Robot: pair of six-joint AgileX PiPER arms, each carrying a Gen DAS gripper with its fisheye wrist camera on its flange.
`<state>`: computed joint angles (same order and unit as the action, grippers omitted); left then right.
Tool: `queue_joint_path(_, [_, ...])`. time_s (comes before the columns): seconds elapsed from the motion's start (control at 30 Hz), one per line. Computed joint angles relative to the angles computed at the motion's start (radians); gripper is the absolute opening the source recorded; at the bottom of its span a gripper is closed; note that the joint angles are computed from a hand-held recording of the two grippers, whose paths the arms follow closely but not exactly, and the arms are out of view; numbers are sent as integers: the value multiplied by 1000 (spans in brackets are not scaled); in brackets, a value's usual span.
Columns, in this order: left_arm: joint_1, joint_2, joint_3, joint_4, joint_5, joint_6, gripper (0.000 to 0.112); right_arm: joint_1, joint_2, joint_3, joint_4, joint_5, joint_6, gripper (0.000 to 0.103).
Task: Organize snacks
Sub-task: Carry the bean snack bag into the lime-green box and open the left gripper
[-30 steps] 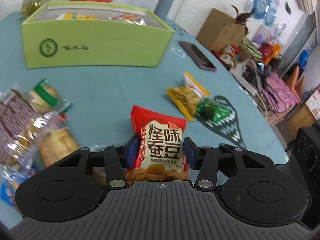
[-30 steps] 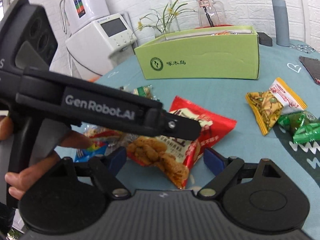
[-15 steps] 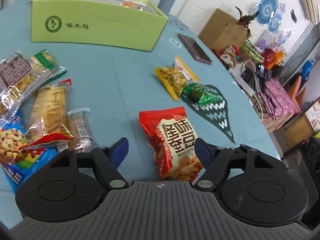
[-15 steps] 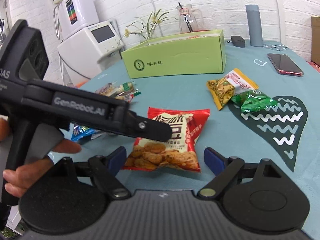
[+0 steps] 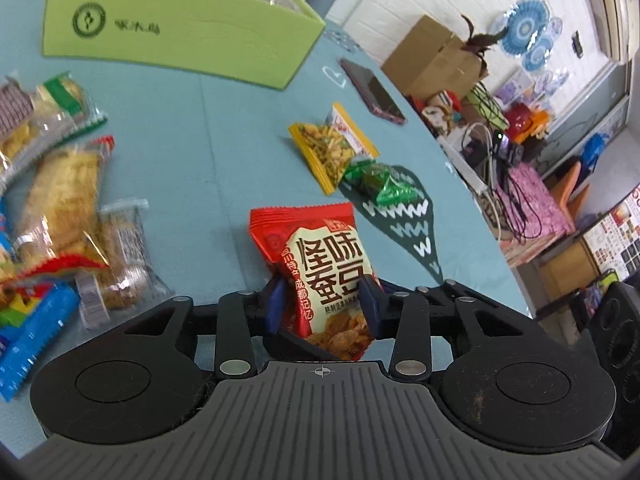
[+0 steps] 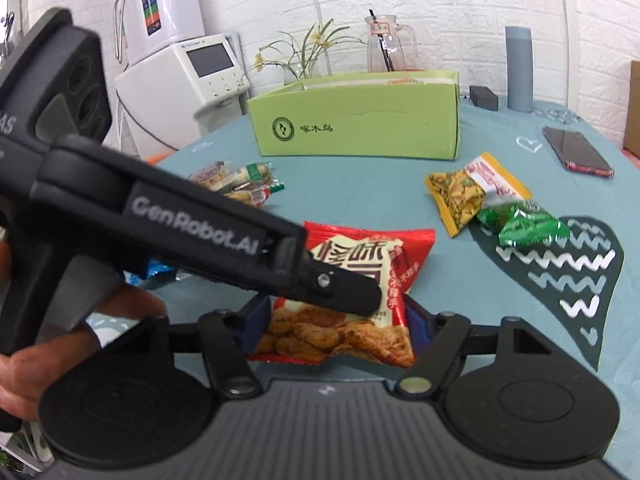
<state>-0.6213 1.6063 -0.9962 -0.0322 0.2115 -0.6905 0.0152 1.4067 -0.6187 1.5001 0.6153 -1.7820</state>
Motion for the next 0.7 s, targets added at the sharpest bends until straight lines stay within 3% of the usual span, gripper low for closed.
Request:
queue_joint_path(0.17, [63,-16,-62,-28,32,66,18,62,39,-112,6,-33,28,76])
queue_joint_path(0.27, [139,-5,-147,-104,76,188,18,119,111,-251,-9,-62,70,76])
queue_joint_path(0.33, [190,12,-236,-77,115,210,19,152,179,-378,-23,-66,101,77])
queue_joint_path(0.5, [345,161,-541,-162,222,389,19,229,420,-804,-214,-78,341,77])
queue_joint_path(0.7, [459,467,-1004,-181,422,446,16,256,795,-1404,-563,31,781,76])
